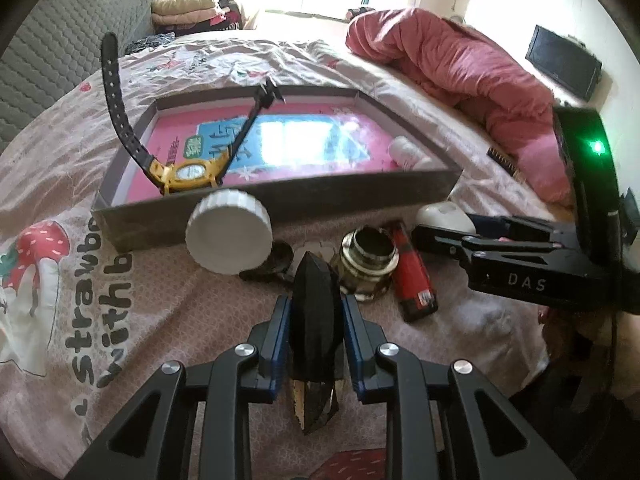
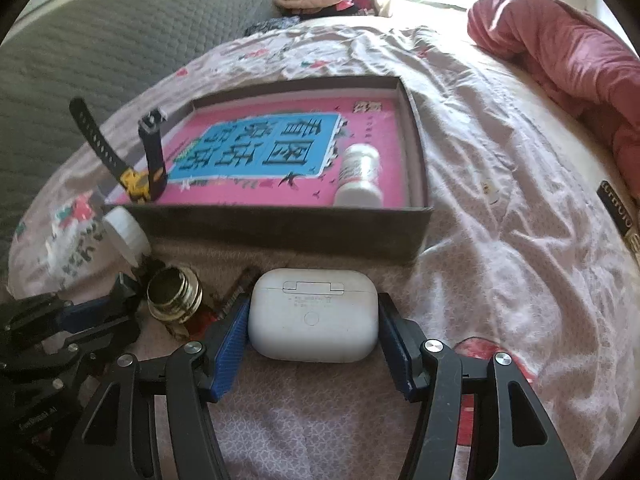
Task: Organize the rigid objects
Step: 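Lift the tube with the left tool while the right tool carries the earbuds case over the gray box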
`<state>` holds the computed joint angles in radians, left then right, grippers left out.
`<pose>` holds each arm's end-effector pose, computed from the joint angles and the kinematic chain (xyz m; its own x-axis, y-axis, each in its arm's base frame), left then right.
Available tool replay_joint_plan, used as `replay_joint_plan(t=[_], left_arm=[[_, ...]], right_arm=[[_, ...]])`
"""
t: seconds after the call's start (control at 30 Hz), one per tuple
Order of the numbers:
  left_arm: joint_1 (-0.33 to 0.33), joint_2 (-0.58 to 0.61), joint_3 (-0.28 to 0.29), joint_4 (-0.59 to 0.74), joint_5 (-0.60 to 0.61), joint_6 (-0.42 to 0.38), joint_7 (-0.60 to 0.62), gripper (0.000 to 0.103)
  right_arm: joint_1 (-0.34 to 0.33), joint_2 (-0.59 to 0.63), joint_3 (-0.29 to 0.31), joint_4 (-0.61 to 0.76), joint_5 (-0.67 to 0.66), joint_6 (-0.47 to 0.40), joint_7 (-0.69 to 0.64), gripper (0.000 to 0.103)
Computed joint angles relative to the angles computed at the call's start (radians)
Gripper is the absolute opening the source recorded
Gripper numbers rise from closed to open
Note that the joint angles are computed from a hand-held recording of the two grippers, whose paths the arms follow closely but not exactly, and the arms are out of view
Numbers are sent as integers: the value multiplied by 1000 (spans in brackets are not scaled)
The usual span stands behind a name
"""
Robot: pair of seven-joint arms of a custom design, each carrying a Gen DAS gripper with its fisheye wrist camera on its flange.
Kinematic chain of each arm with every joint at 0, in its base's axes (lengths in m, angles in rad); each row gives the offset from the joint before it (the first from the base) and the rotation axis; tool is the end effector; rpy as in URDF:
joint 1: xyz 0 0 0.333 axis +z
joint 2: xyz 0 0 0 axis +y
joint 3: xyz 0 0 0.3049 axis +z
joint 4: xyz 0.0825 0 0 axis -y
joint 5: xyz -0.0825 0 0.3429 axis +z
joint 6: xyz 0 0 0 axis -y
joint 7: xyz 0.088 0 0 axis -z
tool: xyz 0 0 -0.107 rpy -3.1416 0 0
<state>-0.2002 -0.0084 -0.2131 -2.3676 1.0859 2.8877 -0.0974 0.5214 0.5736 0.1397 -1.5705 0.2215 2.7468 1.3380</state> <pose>0.4262 -0.2433 0.3834 0.1847 -0.9626 0.1984 -0.7471 -0.2687 -0.6080 0.5697 0.4068 0.3908 0.6473 -0.7514 -0.1280 -0.6635 -0.4729 -0.5798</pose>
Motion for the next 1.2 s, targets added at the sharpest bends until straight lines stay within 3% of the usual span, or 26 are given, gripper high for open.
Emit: replay_joint_plan(t=[0.57, 0.97, 1.2], left_arm=[[-3, -72, -34, 1, 94, -84, -93, 23], [22, -99, -37, -8, 168, -66, -183, 23], [36, -106, -34, 2, 228, -68, -251, 23]], right_arm=[[-37, -59, 81, -81, 105, 157, -136, 62], [-27, -54, 81, -69, 131, 166, -156, 62], [-54, -63, 128, -84, 178, 231, -206, 62]])
